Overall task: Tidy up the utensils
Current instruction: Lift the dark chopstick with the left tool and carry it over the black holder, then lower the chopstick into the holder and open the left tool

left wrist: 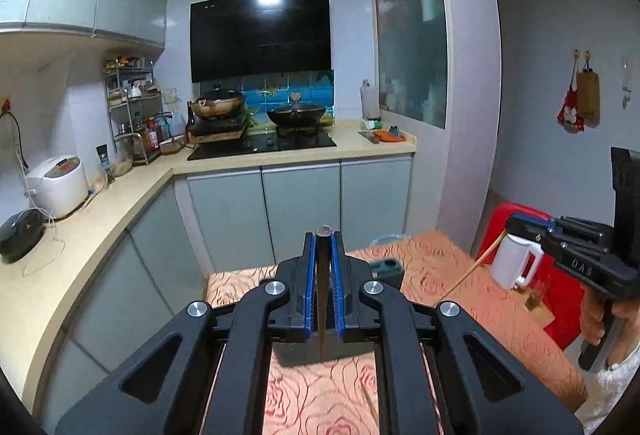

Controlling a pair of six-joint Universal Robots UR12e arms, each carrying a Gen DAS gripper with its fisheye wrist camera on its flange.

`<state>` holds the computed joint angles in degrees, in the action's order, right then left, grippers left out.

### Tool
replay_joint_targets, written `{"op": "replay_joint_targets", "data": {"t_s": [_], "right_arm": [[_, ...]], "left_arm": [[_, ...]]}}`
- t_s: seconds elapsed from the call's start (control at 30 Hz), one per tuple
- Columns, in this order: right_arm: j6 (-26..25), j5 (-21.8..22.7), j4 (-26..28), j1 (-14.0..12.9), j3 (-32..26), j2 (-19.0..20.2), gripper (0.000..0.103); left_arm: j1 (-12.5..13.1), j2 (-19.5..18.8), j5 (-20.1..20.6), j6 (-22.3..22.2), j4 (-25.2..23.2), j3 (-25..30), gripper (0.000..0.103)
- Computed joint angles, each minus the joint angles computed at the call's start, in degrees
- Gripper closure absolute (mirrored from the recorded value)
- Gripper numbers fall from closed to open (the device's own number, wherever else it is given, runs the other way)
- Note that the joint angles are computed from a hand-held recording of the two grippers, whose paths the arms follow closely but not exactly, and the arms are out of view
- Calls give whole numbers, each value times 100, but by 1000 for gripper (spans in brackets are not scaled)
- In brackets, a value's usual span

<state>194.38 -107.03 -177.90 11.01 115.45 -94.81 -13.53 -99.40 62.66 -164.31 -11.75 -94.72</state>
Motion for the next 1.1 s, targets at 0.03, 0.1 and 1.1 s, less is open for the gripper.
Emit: {"op": "replay_joint_targets", "data": {"t_s": [0.03, 0.1, 1.1], "right_arm": [[-5, 27, 24, -20, -53, 25, 96], [-5, 88, 81, -63, -145, 71, 96], [211, 234, 1164, -243, -818, 959, 96]], "left_arm": [[-11, -31, -6, -19, -6, 59, 96], [-41, -99, -9, -89, -3, 189, 96], [-356, -1010, 697, -164, -595, 840, 96]]}}
